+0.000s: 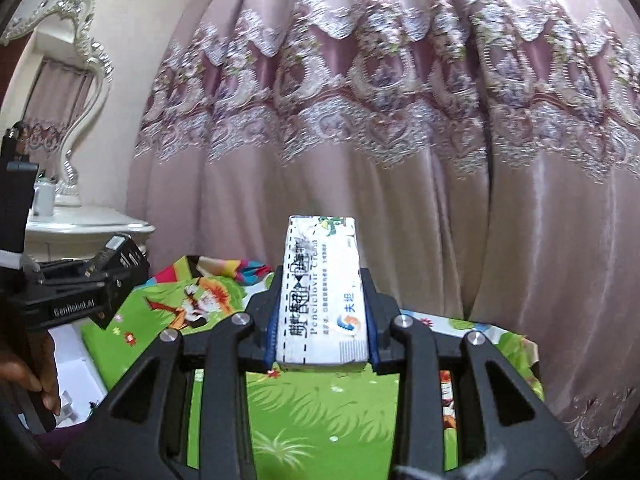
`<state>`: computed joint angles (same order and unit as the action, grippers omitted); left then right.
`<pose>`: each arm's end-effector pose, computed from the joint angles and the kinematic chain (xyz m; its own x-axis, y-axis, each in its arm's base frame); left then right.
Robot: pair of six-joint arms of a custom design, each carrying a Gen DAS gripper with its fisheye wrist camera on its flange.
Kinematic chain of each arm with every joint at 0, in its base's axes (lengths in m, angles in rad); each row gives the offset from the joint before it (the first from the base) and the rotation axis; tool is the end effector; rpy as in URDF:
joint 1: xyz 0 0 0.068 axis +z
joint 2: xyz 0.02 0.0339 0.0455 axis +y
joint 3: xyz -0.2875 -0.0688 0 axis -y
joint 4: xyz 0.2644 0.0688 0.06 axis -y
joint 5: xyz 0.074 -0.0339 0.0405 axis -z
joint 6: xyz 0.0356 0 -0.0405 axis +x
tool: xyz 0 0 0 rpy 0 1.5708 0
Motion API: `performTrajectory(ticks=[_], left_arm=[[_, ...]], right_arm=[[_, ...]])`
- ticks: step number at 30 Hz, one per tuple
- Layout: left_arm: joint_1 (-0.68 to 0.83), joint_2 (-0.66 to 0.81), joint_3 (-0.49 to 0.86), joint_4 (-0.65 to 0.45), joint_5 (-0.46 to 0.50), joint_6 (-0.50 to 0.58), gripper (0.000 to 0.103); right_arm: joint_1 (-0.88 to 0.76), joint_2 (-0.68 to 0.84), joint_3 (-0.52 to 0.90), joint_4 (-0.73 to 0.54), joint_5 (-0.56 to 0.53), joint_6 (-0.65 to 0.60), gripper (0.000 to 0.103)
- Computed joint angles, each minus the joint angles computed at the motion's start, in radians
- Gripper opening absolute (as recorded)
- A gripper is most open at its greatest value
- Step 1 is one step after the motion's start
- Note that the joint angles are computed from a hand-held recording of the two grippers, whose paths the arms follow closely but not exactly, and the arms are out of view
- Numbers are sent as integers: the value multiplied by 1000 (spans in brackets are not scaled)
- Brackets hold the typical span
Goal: Organize rigid objects
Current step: 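Lift and carry both held boxes over the purple-rimmed storage box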
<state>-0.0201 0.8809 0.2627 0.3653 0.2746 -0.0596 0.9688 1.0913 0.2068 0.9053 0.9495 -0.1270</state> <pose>0.1918 -0.0135 0.2038 -0.2665 -0.0520 -0.9624 0.2664 0.9557 -0.1254 0.1349 0.1452 0.2040 0.0141 -0.1096 -0.9939 -0.0178 0.9938 -0.1099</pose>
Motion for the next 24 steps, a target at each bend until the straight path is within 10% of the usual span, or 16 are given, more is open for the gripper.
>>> performTrajectory(ticks=[14,24], left_arm=[[530,104,-32,-174,319,176,40],[953,465,38,-176,459,360,40]], right_arm=[[12,374,381,-417,-521,181,37],[104,667,646,-568,-706,139,37]])
